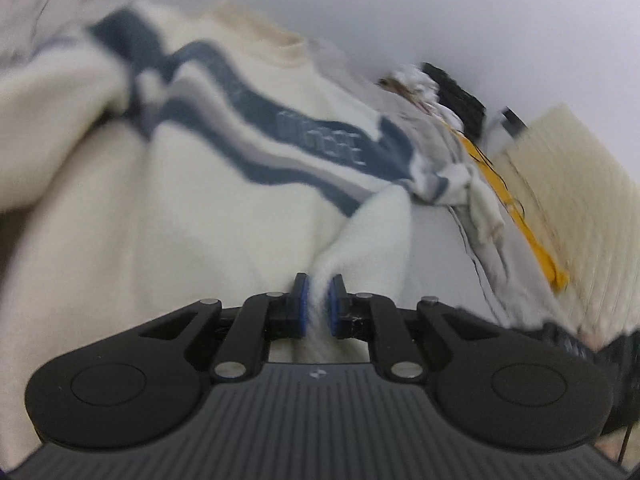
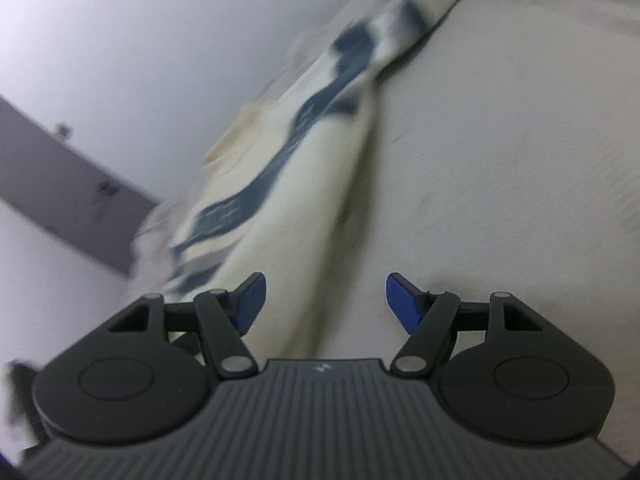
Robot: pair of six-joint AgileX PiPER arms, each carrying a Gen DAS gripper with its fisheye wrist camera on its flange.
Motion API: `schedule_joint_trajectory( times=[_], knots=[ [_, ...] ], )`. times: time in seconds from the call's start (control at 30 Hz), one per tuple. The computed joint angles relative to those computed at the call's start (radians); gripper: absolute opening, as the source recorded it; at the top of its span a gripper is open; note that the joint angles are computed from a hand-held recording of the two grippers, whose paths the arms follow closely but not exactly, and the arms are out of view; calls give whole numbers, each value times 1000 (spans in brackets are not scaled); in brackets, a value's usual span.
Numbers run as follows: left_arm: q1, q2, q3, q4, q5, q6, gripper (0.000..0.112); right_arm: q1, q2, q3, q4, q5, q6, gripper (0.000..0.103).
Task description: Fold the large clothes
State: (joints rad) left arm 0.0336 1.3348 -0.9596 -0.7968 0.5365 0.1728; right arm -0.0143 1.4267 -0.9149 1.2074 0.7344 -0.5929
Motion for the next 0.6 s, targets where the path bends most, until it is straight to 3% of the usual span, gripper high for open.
schedule_joint_trajectory(
  times=[0.2, 0.3, 0.4, 0.5, 0.6],
  knots=[
    [39, 20, 15, -65, 10, 34, 13, 77, 110, 40, 268, 128, -140, 69],
    [38, 22, 20, -81, 3, 44, 14, 106, 166, 49, 364, 166, -182, 59],
    [81, 17, 51, -221, 32, 110, 14, 108, 202, 54, 421, 190, -224, 49],
    [119, 6, 67, -300, 72, 153, 23, 97, 208, 70, 475, 214, -264, 41],
    [129, -28, 83, -308, 84, 152, 32, 87, 199, 61, 499, 239, -302, 41]
  ],
)
